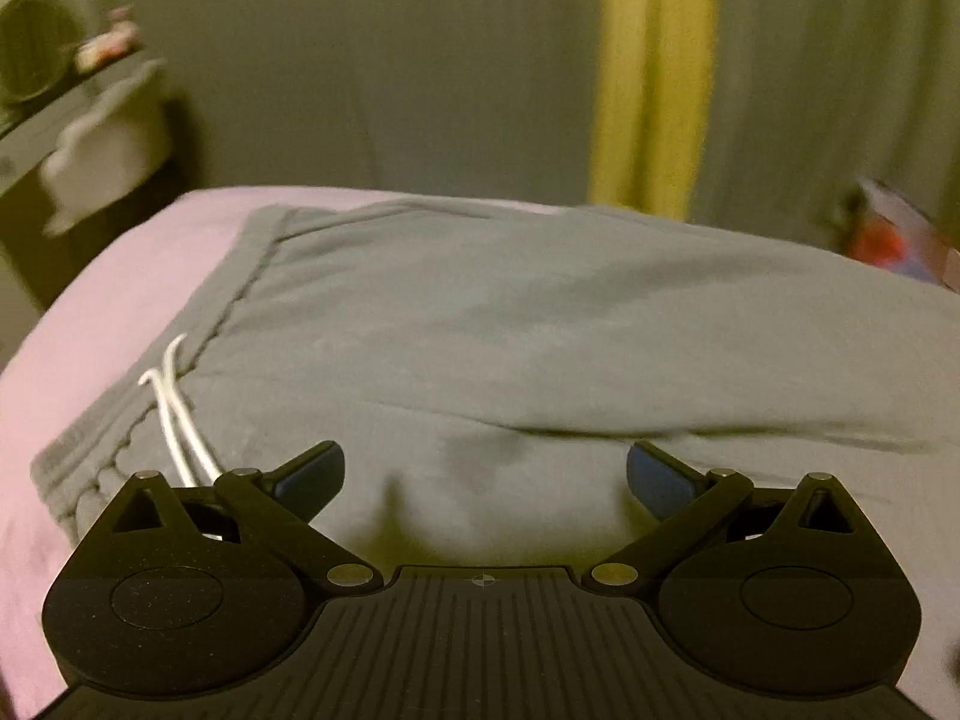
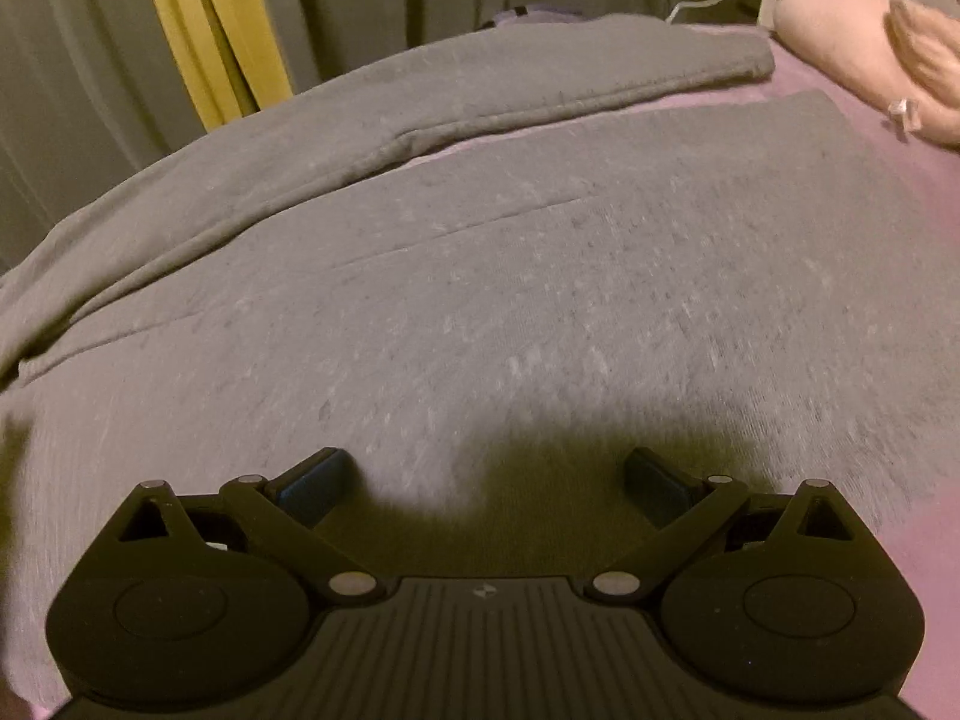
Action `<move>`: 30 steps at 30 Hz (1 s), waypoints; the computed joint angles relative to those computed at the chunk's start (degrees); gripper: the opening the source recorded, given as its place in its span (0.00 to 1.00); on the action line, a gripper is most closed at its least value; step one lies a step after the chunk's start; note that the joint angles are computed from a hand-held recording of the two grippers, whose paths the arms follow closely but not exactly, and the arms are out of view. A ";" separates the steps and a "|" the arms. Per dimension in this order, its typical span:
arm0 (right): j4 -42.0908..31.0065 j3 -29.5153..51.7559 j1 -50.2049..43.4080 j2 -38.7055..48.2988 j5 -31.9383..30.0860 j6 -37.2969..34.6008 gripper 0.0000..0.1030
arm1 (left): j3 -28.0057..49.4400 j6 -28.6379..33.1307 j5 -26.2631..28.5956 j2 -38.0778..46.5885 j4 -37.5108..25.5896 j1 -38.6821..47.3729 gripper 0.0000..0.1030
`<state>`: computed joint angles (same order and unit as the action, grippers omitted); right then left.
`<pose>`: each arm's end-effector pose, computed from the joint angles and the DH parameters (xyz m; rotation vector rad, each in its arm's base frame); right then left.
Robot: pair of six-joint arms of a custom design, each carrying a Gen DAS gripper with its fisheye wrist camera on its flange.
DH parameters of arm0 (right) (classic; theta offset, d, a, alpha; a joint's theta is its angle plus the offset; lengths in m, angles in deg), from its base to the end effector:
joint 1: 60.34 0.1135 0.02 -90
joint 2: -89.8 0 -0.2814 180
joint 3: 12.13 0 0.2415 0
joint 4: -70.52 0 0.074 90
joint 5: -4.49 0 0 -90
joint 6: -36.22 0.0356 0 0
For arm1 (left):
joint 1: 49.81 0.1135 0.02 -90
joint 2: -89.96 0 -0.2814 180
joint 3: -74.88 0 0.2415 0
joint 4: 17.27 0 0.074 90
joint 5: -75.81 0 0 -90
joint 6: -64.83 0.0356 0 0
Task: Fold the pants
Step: 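Move the right tool to the pants leg hem and close on it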
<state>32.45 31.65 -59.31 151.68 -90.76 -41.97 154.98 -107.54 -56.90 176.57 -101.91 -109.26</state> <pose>0.1778 0.0065 0.1957 0.2047 2.5495 0.2035 0.1434 -0.1955 0.2669 -0.4720 2.3764 0.3328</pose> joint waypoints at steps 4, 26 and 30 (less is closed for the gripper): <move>-6.45 7.12 0.57 6.85 0.31 -2.10 0.97 | -6.02 0.09 -5.39 0.99 2.26 3.91 1.00; -15.46 85.58 -0.18 67.40 9.52 19.80 0.80 | -17.49 -8.67 -15.18 6.48 17.44 10.09 1.00; -25.13 102.69 0.27 78.18 12.79 22.56 0.90 | -17.28 -9.39 -15.64 7.54 17.52 10.17 1.00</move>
